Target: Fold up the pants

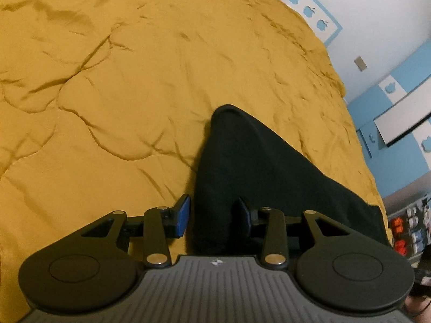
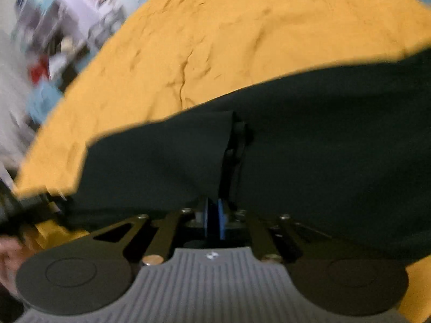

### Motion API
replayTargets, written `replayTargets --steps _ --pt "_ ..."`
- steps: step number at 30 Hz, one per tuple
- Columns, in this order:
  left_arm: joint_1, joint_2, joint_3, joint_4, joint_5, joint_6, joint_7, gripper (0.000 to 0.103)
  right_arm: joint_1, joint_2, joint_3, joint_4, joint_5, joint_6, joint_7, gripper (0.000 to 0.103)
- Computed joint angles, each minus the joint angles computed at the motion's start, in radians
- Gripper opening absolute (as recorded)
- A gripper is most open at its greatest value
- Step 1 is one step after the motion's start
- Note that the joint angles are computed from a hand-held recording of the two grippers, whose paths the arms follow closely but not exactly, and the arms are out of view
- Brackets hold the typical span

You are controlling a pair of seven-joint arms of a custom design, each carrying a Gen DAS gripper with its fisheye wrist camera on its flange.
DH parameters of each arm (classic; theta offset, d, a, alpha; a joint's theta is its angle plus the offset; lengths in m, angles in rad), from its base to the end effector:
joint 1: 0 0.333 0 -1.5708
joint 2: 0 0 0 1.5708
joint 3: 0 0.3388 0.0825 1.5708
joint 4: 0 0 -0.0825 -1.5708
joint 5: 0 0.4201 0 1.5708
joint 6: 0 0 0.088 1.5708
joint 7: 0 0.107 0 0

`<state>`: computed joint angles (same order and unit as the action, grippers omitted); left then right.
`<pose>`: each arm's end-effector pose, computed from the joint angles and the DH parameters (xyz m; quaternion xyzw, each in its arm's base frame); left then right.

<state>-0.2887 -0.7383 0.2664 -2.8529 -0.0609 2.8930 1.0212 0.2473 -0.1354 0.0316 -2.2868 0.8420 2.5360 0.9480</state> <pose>0.3764 -0.0057 0.4684 -0.8145 0.4377 -0.3733 0.0753 0.5331 0.1441 0.4490 -0.7531 0.5636 0.0242 0.3384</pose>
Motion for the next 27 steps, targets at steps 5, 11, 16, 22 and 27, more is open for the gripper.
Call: replayTargets --steps 5,11,16,22,27 --pt "-0.002 -0.001 0.001 -0.007 0.004 -0.002 0.012 0.045 0.06 -0.065 0.006 -0.048 0.08 0.191 -0.179 0.018" --pt "0.05 0.016 -0.059 -0.001 0.04 -0.015 -0.017 0.037 0.113 0.043 0.038 0.018 0.081 0.208 -0.325 0.019" --pt "0.082 -0.02 -0.084 -0.013 0.067 -0.029 -0.044 0.035 0.092 0.001 0.024 -0.022 0.097 0.188 -0.313 0.023" --pt "0.297 -0.075 -0.355 -0.008 0.209 -0.04 -0.293 0.035 -0.004 -0.191 -0.075 -0.15 0.243 0.199 -0.321 0.04" --pt "0.288 -0.043 -0.46 0.07 0.327 0.008 -0.359 0.04 -0.105 -0.253 -0.142 -0.218 0.229 0.3 -0.223 0.052"
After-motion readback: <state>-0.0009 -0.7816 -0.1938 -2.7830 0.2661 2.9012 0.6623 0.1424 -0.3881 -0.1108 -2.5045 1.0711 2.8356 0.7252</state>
